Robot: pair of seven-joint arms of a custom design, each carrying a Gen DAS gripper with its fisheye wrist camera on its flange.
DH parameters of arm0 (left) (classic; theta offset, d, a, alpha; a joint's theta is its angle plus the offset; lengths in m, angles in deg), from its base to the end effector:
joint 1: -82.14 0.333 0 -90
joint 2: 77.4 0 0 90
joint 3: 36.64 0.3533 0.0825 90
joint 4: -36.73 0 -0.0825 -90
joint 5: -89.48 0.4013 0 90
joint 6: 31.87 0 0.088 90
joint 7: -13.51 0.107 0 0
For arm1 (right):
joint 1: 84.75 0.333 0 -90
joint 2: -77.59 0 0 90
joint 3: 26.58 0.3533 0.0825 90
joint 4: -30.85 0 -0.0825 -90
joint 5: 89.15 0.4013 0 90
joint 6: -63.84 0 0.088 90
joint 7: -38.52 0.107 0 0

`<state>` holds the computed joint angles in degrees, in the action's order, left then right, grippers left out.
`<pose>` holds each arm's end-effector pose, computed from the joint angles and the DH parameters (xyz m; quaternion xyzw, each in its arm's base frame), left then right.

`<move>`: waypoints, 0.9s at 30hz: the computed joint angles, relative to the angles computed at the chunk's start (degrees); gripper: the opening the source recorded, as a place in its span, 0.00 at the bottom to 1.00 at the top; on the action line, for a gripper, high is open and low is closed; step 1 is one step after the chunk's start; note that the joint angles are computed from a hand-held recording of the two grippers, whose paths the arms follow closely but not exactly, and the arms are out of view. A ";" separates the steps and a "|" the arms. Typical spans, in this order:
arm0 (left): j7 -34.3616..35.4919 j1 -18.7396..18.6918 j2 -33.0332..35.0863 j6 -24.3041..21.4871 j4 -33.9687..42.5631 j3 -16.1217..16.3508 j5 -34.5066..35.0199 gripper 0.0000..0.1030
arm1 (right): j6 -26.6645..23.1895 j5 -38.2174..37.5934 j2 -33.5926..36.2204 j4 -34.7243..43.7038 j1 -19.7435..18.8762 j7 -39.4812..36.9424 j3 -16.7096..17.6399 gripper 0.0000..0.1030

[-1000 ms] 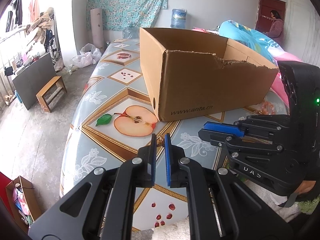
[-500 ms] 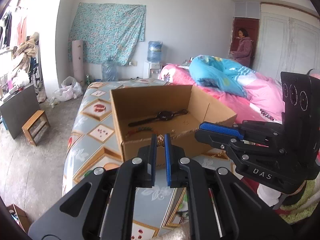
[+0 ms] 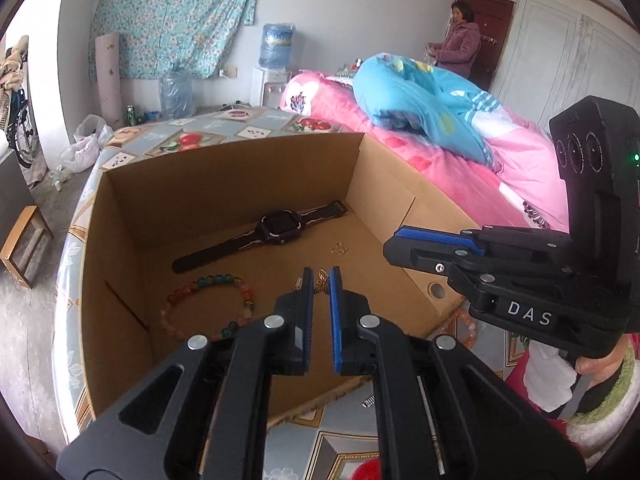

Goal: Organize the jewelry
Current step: 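Carry the held ring and charm over the box with both grippers, then open both grippers to drop the ring and charm into the box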

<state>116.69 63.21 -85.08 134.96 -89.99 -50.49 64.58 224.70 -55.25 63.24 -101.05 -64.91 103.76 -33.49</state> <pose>0.4831 -0.2876 0.5583 -0.4904 0.7675 -0.3903 0.1348 0.5143 0.0857 0.5567 -0.6971 0.5924 -0.1418 0.3782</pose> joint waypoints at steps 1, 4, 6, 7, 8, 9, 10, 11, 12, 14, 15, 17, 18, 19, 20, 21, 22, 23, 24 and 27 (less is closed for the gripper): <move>-1.12 0.36 1.01 -0.83 0.86 -0.34 1.15 0.07 | -0.12 0.27 0.61 0.35 -0.08 -0.10 -0.32 0.11; -4.45 1.17 2.62 -1.92 2.09 -1.05 4.58 0.16 | -1.07 2.14 1.26 0.88 -0.34 -1.83 -0.81 0.12; -6.96 1.54 3.02 -1.78 2.21 -1.35 6.75 0.29 | -1.32 4.37 1.36 1.04 -0.37 -3.68 -1.24 0.13; -7.24 1.50 3.02 -1.62 2.13 -1.29 6.91 0.31 | -1.25 5.63 1.38 1.03 -0.36 -4.57 -1.38 0.15; -7.46 1.48 2.96 -1.49 2.03 -1.25 7.16 0.32 | -1.07 6.84 1.12 0.82 -0.37 -5.39 -1.43 0.18; -8.14 1.62 2.97 -1.43 2.02 -1.30 8.01 0.33 | -0.93 7.84 0.72 0.59 -0.38 -6.09 -1.44 0.19; -8.68 1.75 2.79 -1.31 1.83 -1.28 8.68 0.38 | -0.73 8.89 0.51 0.44 -0.30 -6.95 -1.59 0.19; -9.42 1.88 2.53 -1.07 1.55 -1.35 9.42 0.39 | -0.56 9.90 0.39 0.38 -0.21 -7.77 -1.75 0.19; -9.87 1.88 2.23 -0.75 1.24 -1.38 9.72 0.41 | -0.49 11.00 0.10 0.23 -0.06 -8.68 -1.92 0.19; -9.18 1.52 1.42 -0.28 0.73 -1.05 8.64 0.44 | 0.10 12.28 -0.85 -0.56 0.04 -9.82 -1.85 0.20; -9.37 1.47 0.82 0.34 0.18 -1.09 8.54 0.48 | 0.61 12.72 -1.51 -1.04 0.20 -10.31 -1.83 0.21; -9.28 1.23 -0.62 1.82 -1.14 -1.03 8.07 0.52 | 1.45 14.01 -2.96 -1.98 1.02 -11.87 -2.33 0.25; -8.65 0.88 -1.50 2.48 -1.86 -0.77 7.34 0.54 | 2.09 14.53 -4.12 -2.79 1.55 -12.50 -2.49 0.26; -8.05 0.50 -2.47 3.37 -2.74 -0.57 6.62 0.58 | 2.81 15.23 -5.33 -3.57 2.39 -13.58 -2.99 0.26; -7.63 0.21 -3.48 4.31 -3.67 -0.45 6.13 0.60 | 3.86 15.67 -6.72 -4.56 3.26 -14.54 -3.38 0.27; -7.23 -0.12 -4.73 5.41 -4.90 -0.32 5.63 0.62 | 4.89 15.79 -8.19 -5.66 4.16 -15.13 -3.74 0.30; -6.45 -0.79 -5.94 6.25 -6.02 0.13 4.80 0.64 | 5.86 15.94 -9.69 -6.73 5.40 -15.94 -4.47 0.31; -5.43 -1.73 -7.11 7.09 -7.14 0.77 3.78 0.66 | 7.00 15.79 -11.35 -8.02 6.55 -16.48 -5.02 0.33; -4.40 -2.75 -8.40 7.99 -8.43 1.44 2.74 0.69 | 7.91 15.33 -12.98 -9.34 7.54 -16.69 -5.46 0.34; -1.94 -5.77 -12.56 9.89 -12.72 3.49 0.16 0.75 | 9.27 12.75 -17.14 -13.09 8.85 -15.75 -5.65 0.35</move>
<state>114.75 57.44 -97.64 144.86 -102.70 -47.00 64.74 233.98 -42.50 46.10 -114.14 -56.06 88.01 -39.14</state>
